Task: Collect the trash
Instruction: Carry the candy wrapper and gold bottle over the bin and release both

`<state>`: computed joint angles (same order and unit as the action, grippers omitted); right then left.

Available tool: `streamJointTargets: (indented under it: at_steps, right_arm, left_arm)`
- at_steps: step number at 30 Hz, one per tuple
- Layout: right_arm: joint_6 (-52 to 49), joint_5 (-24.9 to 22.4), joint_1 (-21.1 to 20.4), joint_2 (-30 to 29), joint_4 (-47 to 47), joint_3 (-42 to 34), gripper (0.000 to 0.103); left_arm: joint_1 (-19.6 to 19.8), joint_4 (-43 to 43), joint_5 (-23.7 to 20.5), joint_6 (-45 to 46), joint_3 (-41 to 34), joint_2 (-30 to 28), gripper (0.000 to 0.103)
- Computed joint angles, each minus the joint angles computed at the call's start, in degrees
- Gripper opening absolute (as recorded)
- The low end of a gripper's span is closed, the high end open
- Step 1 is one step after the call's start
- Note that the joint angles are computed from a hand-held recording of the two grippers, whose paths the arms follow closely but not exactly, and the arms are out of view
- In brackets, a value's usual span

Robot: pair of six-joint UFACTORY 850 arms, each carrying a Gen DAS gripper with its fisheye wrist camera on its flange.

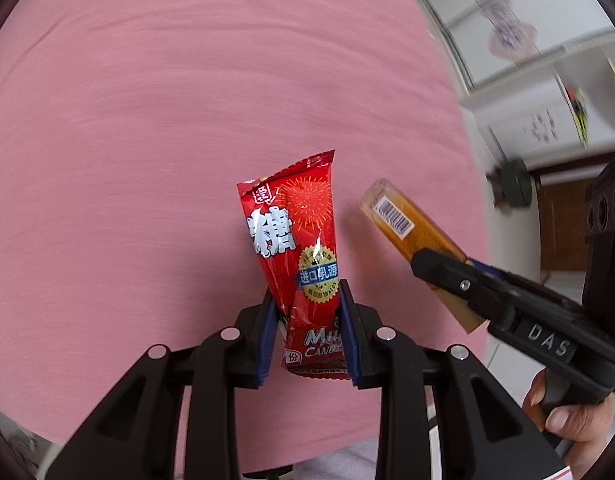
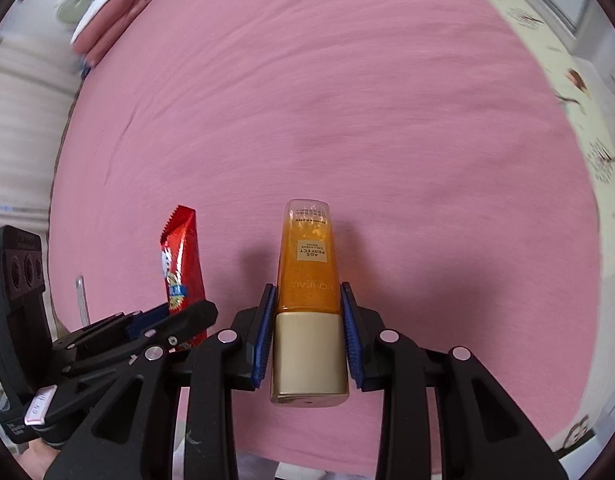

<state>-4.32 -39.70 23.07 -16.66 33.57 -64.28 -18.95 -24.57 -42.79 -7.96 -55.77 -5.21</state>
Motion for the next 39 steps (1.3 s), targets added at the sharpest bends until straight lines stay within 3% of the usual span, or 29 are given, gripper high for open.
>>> streamJointTargets:
  at_steps: [9,15,23,30,39]
  right_arm:
    - [-5.58,-0.69,-11.27,6.72,2.68,8.21,0.031]
    - [-12.30,-3.79,-24.76,9.18,4.01,11.56,0.031]
    - [-16.43,-6.53,-37.18,7.79,2.85,11.01,0.031]
    - [-16.81,-6.57,-42.75,4.18,3.30,8.07,0.031]
    - [-16.27,-5.85,-45.35,-0.50,3.64,3.66,0.031]
  left_arm:
    - [-12.43,0.53,-1.09,-5.80,-13.83,-12.01,0.028]
    - [-17.37,0.75,-3.93,-7.24,-24.77,-20.63,0.028]
    - [-21.87,1.51,-9.45,-7.00,-39.05,-30.91,0.029]
    - [-24.18,3.46,-16.29,-6.97,-54.87,-41.69,0.029]
    - [-24.86,3.23,-27.07,-5.82,-78.84,-57.03,0.029]
